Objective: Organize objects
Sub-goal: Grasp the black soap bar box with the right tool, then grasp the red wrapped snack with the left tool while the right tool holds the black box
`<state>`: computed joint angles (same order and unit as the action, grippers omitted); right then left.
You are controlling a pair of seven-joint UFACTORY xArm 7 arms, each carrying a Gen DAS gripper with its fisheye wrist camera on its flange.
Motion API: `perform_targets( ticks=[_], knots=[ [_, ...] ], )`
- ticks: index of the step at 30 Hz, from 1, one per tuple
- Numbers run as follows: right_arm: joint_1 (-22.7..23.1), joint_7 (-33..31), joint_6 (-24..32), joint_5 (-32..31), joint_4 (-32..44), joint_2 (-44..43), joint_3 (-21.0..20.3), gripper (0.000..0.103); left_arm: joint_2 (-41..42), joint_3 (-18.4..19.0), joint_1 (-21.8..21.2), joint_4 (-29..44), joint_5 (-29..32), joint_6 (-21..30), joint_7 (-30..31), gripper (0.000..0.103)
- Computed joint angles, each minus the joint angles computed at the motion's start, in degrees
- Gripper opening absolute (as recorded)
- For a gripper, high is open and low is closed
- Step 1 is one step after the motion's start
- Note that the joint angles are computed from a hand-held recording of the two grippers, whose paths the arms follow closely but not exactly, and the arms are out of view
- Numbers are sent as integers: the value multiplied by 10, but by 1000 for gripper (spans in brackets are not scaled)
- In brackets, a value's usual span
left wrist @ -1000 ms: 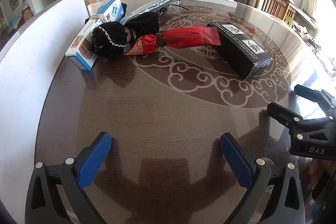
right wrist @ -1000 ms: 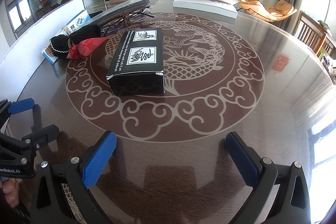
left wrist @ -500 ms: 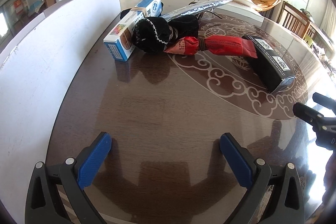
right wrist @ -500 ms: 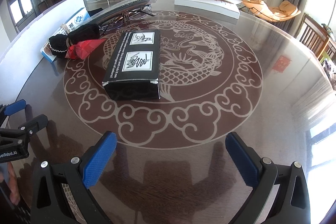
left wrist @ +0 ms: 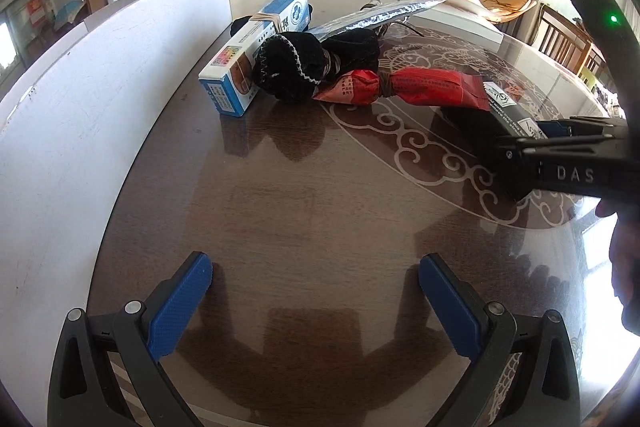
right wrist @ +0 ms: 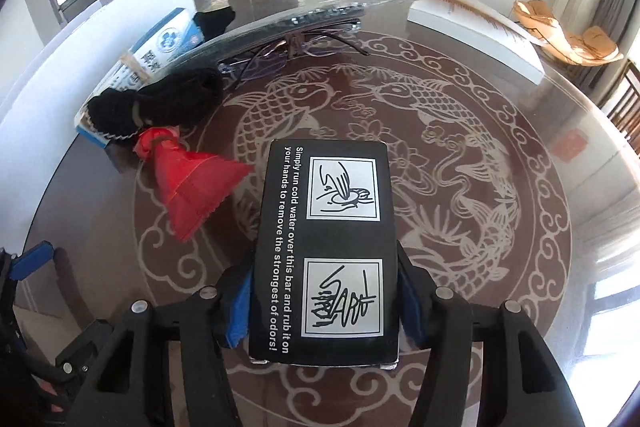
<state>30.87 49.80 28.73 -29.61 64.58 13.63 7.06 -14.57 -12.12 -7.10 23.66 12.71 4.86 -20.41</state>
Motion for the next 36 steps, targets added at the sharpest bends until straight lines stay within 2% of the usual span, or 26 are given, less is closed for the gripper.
perform_targets(
  ticks=[3,5,7,9,11,12,13,15,17,21,23,26,27,29,30,32,33,34,36],
  knots=[
    [13,-43,-16,6,-32,-21,24,59,-3,50,-49,-5,-51,-5,36,103],
    [24,2,-23,-12,-68,-48,21,59,-8,108,-108,-12,-114,-13,84,103],
    [26,79,-20,-63,-106,-79,13,60,-13,152,-154,-16,-170,-20,127,103],
    [13,124,-3,-90,-130,-103,18,61,-15,159,-164,-17,-196,-22,145,103],
    [-3,113,15,-85,-137,-114,29,67,-14,148,-156,-16,-208,-21,154,103],
    [-9,103,22,-84,-138,-121,35,73,-13,148,-157,-15,-217,-22,159,103],
    [-14,98,22,-92,-139,-127,40,79,-14,154,-164,-15,-229,-23,167,103],
    [-21,106,21,-130,-137,-140,50,84,-15,181,-193,-15,-263,-28,192,103],
    [-28,110,26,-163,-114,-135,57,84,-16,208,-220,-15,-296,-32,217,103],
    [-28,138,54,-224,-19,-73,48,84,-19,223,-233,-14,-335,-32,242,103],
    [-22,109,82,-206,58,-15,35,84,-21,223,-232,-15,-347,-31,250,103],
    [-2,22,149,-170,190,89,19,84,-26,219,-226,-17,-358,-30,257,103],
    [2,-19,165,-149,226,119,20,83,-29,220,-227,-18,-362,-30,261,103],
    [3,-113,195,-94,282,167,35,76,-36,221,-229,-21,-368,-31,266,103],
    [0,-151,184,-69,281,170,45,68,-42,231,-240,-24,-375,-35,273,103],
    [-50,-229,97,25,224,138,101,67,-57,282,-298,-30,-400,-53,305,103],
    [-63,-248,57,55,187,114,116,67,-63,301,-321,-33,-404,-62,315,103],
    [-55,-246,42,61,162,90,106,68,-66,310,-333,-34,-402,-66,318,103],
    [-19,-190,47,28,125,48,65,72,-63,313,-339,-30,-391,-62,316,103]
  ],
)
